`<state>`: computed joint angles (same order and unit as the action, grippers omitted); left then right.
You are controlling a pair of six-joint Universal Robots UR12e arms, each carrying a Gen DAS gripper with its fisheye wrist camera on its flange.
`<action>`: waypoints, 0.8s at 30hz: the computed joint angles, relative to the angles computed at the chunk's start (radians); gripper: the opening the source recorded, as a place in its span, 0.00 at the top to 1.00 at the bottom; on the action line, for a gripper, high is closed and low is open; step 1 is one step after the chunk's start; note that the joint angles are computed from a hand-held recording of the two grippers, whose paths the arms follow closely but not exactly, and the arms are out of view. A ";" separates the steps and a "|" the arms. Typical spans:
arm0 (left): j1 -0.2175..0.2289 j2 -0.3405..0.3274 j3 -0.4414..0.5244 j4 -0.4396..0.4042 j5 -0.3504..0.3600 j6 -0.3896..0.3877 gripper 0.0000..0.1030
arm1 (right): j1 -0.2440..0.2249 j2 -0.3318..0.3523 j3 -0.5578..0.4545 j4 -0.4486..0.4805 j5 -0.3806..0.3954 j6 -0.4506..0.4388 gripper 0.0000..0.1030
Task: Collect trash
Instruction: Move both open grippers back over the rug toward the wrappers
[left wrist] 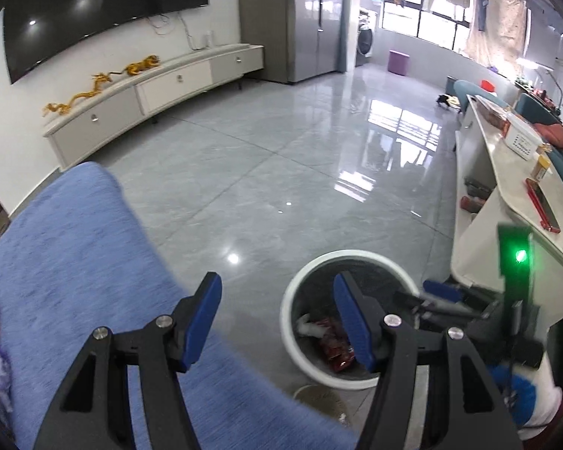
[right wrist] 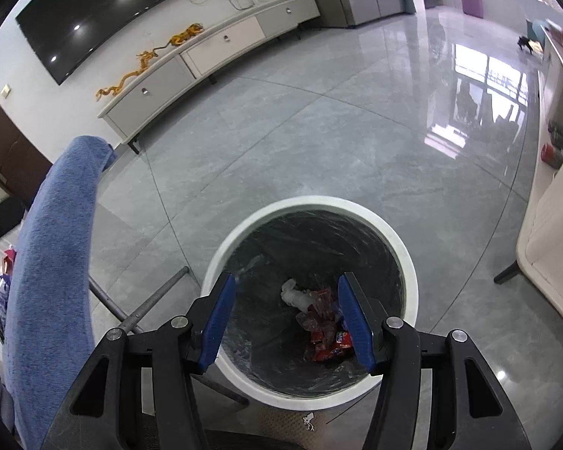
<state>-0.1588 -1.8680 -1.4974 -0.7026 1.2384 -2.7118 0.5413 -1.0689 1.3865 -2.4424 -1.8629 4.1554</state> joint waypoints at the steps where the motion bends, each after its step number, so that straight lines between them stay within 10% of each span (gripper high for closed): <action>1: 0.007 0.006 -0.007 0.008 0.004 -0.005 0.41 | 0.003 0.002 -0.011 0.007 -0.008 -0.006 0.45; 24: 0.263 0.151 -0.235 0.287 0.150 -0.214 0.41 | 0.093 0.179 -0.436 0.103 -0.042 -0.327 0.45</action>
<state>0.1041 -1.7170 -1.7325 -0.4154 1.3882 -2.9255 0.6340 -0.8898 0.9500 -2.3389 -1.9046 3.8284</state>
